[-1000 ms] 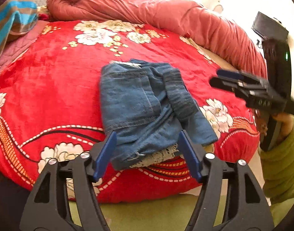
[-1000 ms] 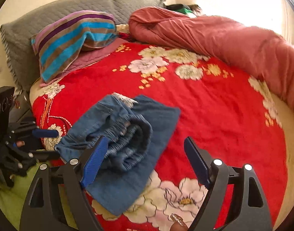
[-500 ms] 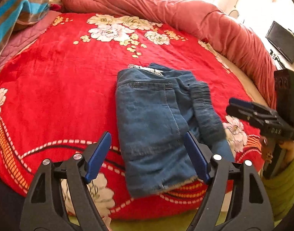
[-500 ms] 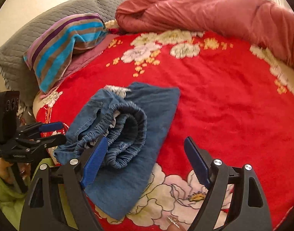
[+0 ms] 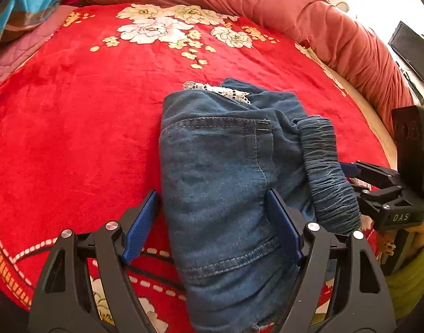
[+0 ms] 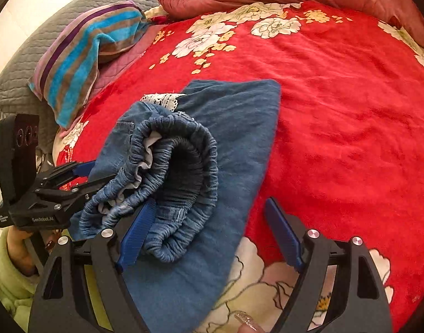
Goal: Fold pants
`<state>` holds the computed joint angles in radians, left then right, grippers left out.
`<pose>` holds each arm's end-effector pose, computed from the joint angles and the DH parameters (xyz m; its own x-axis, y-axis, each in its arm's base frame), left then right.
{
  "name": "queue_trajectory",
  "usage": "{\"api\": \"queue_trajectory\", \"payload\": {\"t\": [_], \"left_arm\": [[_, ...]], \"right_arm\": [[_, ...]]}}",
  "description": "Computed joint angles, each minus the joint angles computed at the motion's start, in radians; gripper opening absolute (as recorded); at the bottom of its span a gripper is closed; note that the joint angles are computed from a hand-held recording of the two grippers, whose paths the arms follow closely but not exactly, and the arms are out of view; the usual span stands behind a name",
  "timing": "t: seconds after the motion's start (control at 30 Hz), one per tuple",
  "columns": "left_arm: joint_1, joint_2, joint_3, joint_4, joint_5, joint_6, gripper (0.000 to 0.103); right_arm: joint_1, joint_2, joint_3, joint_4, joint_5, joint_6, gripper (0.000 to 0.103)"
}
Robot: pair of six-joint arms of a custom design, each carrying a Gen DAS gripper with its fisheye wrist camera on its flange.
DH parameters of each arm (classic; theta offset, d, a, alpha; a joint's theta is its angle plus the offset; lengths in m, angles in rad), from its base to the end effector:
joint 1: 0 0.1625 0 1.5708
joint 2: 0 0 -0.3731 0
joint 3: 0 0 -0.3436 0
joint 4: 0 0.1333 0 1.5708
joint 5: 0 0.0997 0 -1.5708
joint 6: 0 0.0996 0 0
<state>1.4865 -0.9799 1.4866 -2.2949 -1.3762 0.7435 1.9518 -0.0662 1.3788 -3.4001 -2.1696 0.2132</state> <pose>0.0993 -0.6373 0.2317 -0.6666 0.6888 -0.2850 0.7246 0.6884 -0.0310 0.2900 -0.5165 -0.1673 -0.9190 0.1232 0.3744 -0.1318 0.7991 -0.5865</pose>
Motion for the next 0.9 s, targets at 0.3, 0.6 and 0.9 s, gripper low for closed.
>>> {"api": "queue_trajectory", "payload": {"t": [0.3, 0.6, 0.9], "left_arm": [[0.011, 0.014, -0.024, 0.038, -0.051, -0.002, 0.046], [-0.006, 0.004, -0.052, 0.054, -0.123, -0.014, 0.034], [-0.041, 0.079, -0.162, -0.018, -0.121, -0.035, 0.034]], "right_arm": [[-0.001, 0.037, -0.070, 0.003, 0.033, -0.086, 0.052], [0.031, 0.040, -0.145, -0.033, 0.010, -0.226, 0.025], [0.019, 0.087, -0.348, 0.030, -0.037, -0.343, 0.025]]}}
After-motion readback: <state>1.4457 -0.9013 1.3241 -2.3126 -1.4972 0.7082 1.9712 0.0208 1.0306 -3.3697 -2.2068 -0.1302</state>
